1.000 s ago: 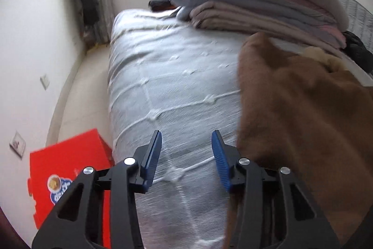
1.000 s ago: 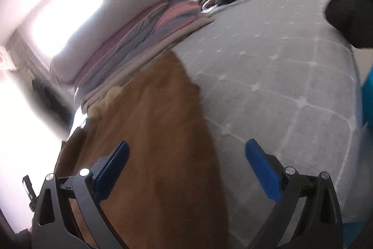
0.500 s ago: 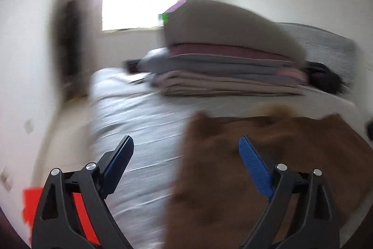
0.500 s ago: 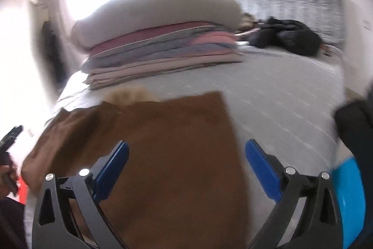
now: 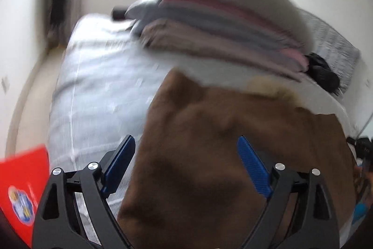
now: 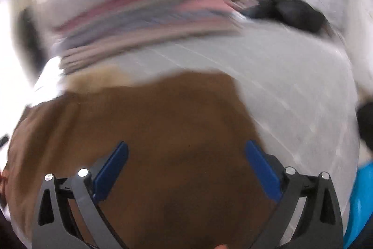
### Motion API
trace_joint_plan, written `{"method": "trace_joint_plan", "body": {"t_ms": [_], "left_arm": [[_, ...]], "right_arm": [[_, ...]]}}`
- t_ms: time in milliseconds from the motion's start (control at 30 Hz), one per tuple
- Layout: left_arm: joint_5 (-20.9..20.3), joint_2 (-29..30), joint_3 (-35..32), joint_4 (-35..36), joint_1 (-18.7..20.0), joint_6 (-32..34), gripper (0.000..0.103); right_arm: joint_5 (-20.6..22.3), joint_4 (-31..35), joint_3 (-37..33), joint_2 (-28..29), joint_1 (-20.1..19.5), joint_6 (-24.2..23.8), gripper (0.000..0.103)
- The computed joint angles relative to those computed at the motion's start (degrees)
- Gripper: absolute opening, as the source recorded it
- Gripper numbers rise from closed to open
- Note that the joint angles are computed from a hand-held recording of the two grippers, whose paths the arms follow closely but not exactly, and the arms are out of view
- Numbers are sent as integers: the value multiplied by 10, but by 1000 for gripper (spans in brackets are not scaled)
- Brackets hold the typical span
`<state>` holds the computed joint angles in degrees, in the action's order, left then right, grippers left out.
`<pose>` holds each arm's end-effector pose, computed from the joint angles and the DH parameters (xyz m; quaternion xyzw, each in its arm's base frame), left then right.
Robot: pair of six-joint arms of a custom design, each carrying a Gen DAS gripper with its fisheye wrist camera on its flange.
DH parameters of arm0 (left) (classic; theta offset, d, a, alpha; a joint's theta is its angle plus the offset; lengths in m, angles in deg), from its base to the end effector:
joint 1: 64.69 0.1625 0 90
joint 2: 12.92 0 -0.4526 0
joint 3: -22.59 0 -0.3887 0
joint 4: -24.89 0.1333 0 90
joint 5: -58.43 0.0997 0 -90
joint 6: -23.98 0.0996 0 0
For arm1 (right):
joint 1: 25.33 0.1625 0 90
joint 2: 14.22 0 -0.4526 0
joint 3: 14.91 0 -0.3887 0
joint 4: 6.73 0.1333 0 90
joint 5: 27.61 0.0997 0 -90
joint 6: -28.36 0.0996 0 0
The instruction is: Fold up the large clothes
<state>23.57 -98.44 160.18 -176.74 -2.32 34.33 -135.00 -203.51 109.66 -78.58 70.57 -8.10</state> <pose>0.0171 -0.4310 0.3642 0.0330 0.8023 -0.4956 0.3310 0.1571 -0.5131 0.2403 0.2723 -0.8682 0.3404 0.2369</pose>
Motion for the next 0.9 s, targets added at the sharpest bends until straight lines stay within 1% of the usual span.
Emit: {"method": "trace_joint_plan", "body": {"t_ms": [67, 100, 133, 167, 200, 233, 267, 300, 333, 367, 400, 433, 500, 567, 600, 667, 700, 767, 800, 867, 900], "left_arm": [[-7, 9, 6, -33, -21, 34, 88], [-19, 18, 5, -43, -27, 53, 88], [-15, 28, 1, -48, -30, 69, 88], [-11, 40, -14, -42, -25, 86, 88], [-16, 44, -21, -22, -19, 83, 88], [-24, 47, -36, 13, -3, 64, 88], [-21, 50, -46, 24, 6, 48, 88], [-25, 48, -57, 48, 20, 18, 88], [-44, 40, -72, 88, 42, -27, 88], [-59, 36, -85, 112, 60, -59, 88], [-72, 30, -95, 135, 74, -94, 88], [-86, 26, -98, 141, 83, -108, 88], [-100, 20, -94, 132, 86, -111, 88], [-112, 6, -74, 111, 75, -97, 88], [-117, 1, -68, 106, 68, -91, 88], [-110, -26, -40, 101, 39, -91, 88], [-114, -43, -25, 102, 25, -91, 88], [-117, -71, -4, 106, 3, -90, 88], [-105, -88, 15, 108, -18, -91, 89], [-82, -122, 49, 123, -56, -91, 95], [-72, -138, 62, 146, -70, -95, 95]], "right_arm": [[13, 9, -1, 9, 24, -31, 96], [13, 10, -5, 20, 33, -46, 96], [-1, 5, -17, 42, 44, -68, 96], [-30, -9, -38, 74, 51, -90, 96], [-57, -15, -60, 102, 49, -98, 96], [-83, -16, -80, 122, 46, -98, 96], [-92, 8, -106, 135, 33, -74, 96], [-77, 50, -126, 132, 16, -26, 96], [-70, 67, -136, 129, 10, 6, 96], [-80, 65, -154, 135, 11, 19, 96], [-87, 66, -163, 140, 12, 14, 96], [-90, 73, -167, 142, 14, 14, 96], [-95, 71, -163, 141, 22, 13, 96], [-75, 64, -130, 117, 26, 19, 96], [-61, 55, -101, 95, 26, 23, 96], [-7, 36, -35, 47, 24, 35, 96], [25, 33, -4, 20, 22, 42, 96], [77, 59, 49, -39, 12, 58, 96], [87, 70, 72, -64, 9, 64, 96], [102, 100, 116, -115, -5, 72, 96], [83, 117, 125, -125, -10, 81, 96]]}}
